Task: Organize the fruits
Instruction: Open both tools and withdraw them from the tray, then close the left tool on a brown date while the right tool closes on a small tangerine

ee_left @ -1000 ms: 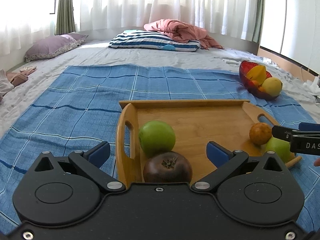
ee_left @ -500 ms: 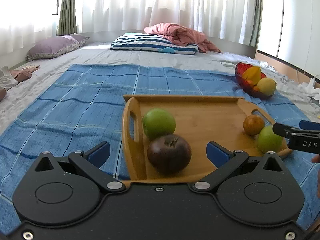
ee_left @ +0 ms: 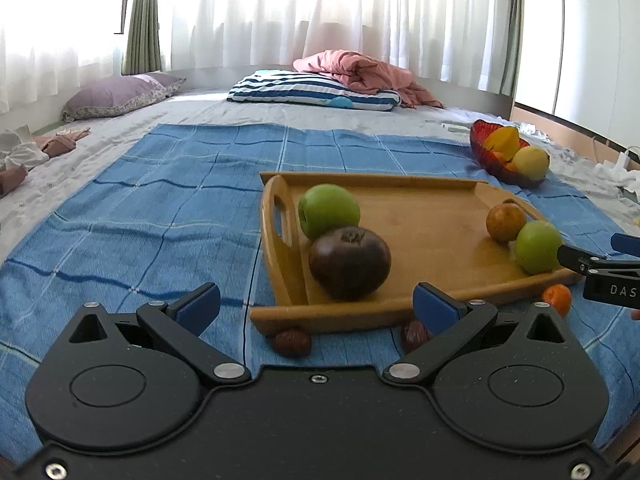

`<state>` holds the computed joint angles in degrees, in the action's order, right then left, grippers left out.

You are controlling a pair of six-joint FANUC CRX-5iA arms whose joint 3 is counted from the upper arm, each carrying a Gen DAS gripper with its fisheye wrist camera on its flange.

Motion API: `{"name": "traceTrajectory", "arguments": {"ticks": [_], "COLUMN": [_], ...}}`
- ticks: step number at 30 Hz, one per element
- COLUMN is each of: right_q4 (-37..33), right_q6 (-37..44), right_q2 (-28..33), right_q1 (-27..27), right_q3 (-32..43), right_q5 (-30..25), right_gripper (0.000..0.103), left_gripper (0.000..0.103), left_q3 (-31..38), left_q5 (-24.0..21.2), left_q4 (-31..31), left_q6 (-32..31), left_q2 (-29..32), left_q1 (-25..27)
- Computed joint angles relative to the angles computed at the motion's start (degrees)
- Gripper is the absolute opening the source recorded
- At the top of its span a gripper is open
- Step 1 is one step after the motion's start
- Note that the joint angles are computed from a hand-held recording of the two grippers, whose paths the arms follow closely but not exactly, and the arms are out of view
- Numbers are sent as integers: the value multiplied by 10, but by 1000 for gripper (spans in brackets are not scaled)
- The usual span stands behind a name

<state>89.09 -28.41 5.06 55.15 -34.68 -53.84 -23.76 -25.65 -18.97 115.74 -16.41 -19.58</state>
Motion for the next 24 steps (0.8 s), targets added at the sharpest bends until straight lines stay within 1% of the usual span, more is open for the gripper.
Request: {"name": "traceTrajectory", "arguments": {"ticks": [2,3,7,8,11,17,21,24], "right_q4": [5,9,7,7,7,-13,-8,-4], "right_q6": [-9,-14,-26,-30,-40,-38,-41,-37], "right_q2": [0,1,5,6,8,23,25,22], "right_q1": [4,5,16,18,23,34,33,30], "right_q3": [-6,-10,-17,-20,-26,-24,-27,-30], "right_q5": [-7,-12,-30,-34,-43,-62,-58,-46], "right_gripper": [103,103,103,103,103,103,103,103], "left_gripper": [103,103,103,103,103,101,98,91], "left_q3": [-10,-9,1,2,-11,-3,-4,-3], "left_q5": [6,3,-18,-22,-10,-26,-24,-22], "left_q4": [9,0,-64,-71,-33,-64,-53,-48], "left_q6": [-9,0,64,71,39,86,76,74], "left_q2": [-3,-3,1,3,0,12,19,25], "left_q1": [4,2,-19,-21,-6,-12,-9,-8]}}
